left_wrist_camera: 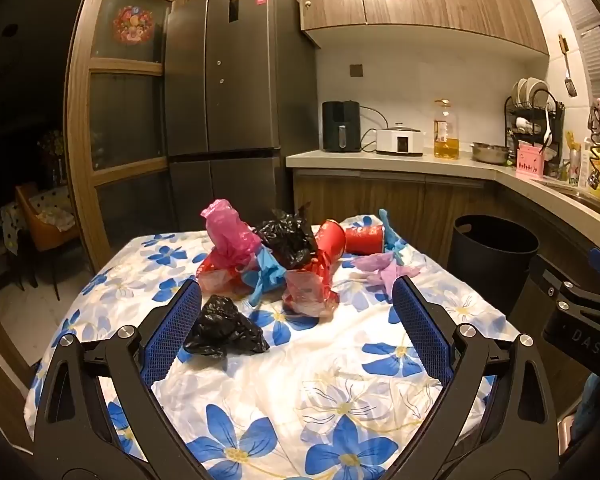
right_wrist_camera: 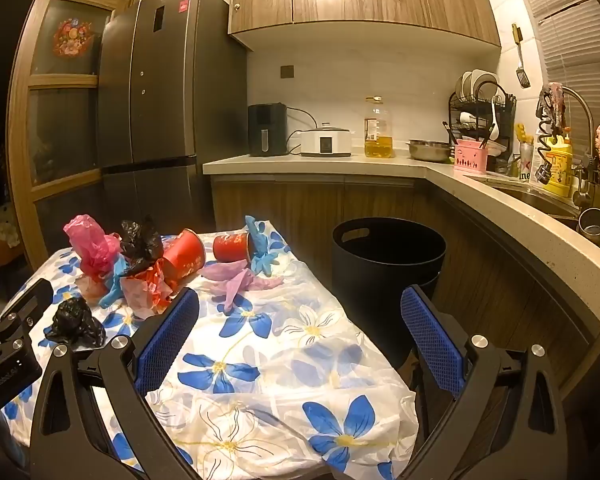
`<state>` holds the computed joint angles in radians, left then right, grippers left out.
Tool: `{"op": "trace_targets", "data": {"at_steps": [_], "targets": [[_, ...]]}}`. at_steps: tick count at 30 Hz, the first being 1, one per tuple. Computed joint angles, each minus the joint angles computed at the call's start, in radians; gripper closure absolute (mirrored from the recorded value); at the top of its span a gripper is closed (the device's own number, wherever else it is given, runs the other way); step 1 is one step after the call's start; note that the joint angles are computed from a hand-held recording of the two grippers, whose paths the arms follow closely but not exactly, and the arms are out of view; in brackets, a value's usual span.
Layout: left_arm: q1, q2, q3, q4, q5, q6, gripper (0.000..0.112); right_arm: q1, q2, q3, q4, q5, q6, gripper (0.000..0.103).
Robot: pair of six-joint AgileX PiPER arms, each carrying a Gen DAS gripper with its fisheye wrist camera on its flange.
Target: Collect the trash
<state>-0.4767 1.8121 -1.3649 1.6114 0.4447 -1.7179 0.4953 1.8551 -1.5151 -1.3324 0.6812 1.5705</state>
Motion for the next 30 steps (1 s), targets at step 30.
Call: {"op": "trace_targets", "data": {"at_steps": [30], "targets": [[0.010, -0.008, -0.013, -0.053, -0.012, 0.039, 0.018, -0.004, 0.015, -0.025, 0.010, -0.014, -0.025, 0.005]]}}
